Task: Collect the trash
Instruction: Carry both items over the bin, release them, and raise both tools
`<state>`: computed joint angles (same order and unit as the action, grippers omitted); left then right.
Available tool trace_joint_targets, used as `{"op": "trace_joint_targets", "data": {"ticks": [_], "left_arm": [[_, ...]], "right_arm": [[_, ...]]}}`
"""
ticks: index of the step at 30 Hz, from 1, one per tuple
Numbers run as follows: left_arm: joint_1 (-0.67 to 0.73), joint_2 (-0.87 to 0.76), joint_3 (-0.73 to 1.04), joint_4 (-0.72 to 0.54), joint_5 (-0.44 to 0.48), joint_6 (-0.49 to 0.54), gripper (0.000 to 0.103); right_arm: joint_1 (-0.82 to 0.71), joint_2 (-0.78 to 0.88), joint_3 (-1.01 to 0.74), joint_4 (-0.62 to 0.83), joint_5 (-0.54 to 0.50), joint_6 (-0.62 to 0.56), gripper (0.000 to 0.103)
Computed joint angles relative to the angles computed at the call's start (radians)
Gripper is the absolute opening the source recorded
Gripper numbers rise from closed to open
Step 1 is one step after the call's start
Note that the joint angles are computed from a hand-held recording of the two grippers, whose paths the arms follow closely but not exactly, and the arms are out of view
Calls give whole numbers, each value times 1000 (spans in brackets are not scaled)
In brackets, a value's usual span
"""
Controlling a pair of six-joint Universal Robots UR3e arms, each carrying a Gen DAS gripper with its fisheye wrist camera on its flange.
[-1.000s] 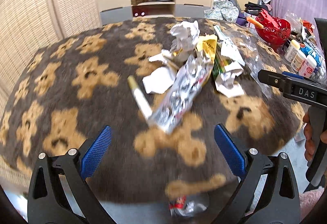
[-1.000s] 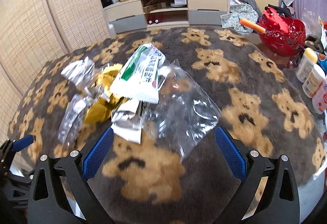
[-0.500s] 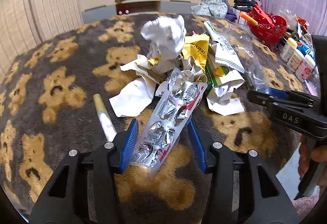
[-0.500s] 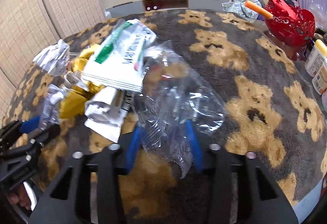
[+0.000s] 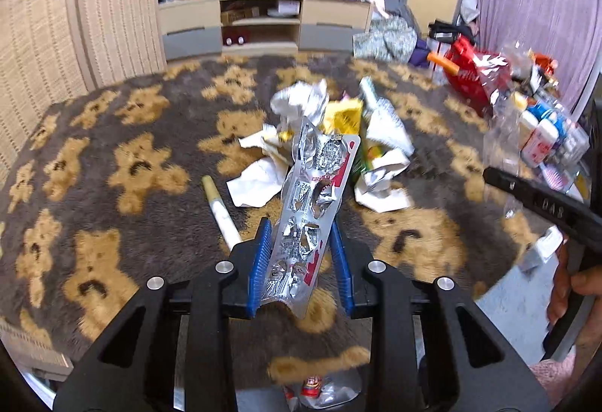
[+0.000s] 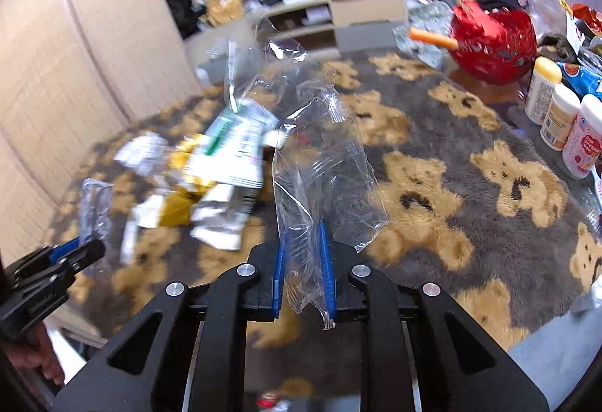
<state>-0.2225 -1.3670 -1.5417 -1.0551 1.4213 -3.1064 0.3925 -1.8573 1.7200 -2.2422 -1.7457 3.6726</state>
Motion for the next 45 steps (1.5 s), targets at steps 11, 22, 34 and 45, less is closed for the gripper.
{"op": "trace_joint_targets", "data": {"ticks": [11, 22, 34, 45], "left_arm": [[-128, 367, -226, -130, 104, -140, 30], [-254, 655, -532, -253, 147, -270, 30], [-207, 674, -793, -178, 67, -253, 31], [-164, 640, -864, -138, 27, -221, 43]], "right_arm": [[410, -37, 39, 41, -160, 209, 19], [645, 36, 181, 20, -139, 421, 19], [521, 97, 370, -130, 89, 407, 19], [474, 163, 386, -213, 143, 384, 37]]}}
